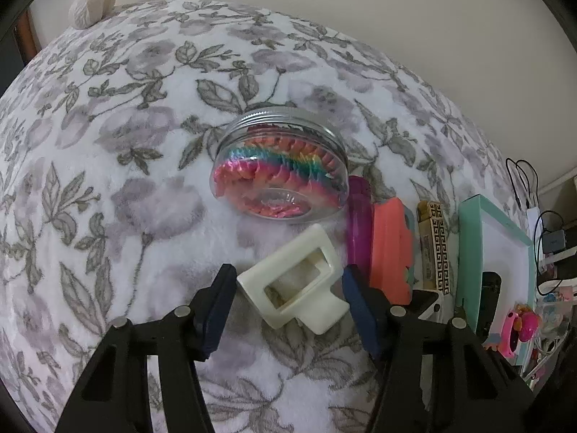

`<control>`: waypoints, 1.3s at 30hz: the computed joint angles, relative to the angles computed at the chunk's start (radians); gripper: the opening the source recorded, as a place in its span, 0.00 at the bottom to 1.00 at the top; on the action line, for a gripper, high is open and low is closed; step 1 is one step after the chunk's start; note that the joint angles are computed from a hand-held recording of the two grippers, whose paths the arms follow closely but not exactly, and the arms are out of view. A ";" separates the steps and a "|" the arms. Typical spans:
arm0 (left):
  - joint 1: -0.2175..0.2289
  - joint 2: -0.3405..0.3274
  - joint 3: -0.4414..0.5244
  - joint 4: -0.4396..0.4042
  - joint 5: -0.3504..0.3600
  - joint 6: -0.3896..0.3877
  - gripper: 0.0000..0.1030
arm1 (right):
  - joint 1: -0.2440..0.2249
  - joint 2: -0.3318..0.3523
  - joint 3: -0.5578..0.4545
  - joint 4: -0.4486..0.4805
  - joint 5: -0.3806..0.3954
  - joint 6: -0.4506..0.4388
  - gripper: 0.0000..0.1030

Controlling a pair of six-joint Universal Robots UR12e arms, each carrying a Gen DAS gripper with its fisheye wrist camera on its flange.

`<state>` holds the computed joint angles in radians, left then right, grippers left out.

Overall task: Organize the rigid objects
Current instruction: 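Grasp the cream hair clip with the left tool while the right tool grasps the white watch band, then carry the hair clip and watch band into the tray and release both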

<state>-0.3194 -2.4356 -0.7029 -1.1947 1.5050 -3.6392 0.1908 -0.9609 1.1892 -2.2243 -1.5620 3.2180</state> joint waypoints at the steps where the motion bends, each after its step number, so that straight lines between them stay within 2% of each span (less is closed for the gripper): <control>1: 0.000 -0.002 0.004 -0.004 -0.002 0.006 0.61 | -0.001 -0.001 0.000 0.001 0.003 0.002 0.53; 10: 0.005 0.011 -0.005 0.005 -0.004 0.020 0.61 | -0.010 -0.012 0.002 0.002 0.038 0.032 0.52; 19: 0.008 0.063 -0.058 0.103 0.026 0.024 0.61 | -0.022 -0.038 0.011 -0.035 0.055 0.059 0.52; 27: 0.007 0.078 -0.058 0.164 0.032 0.022 0.61 | -0.032 -0.062 0.026 -0.089 0.070 0.071 0.52; 33: -0.006 0.079 -0.042 0.180 0.047 0.046 0.61 | -0.045 -0.077 0.034 -0.116 0.055 0.088 0.52; 39: -0.024 0.055 -0.004 0.179 0.012 0.069 0.61 | -0.068 -0.095 0.056 -0.125 0.020 0.119 0.52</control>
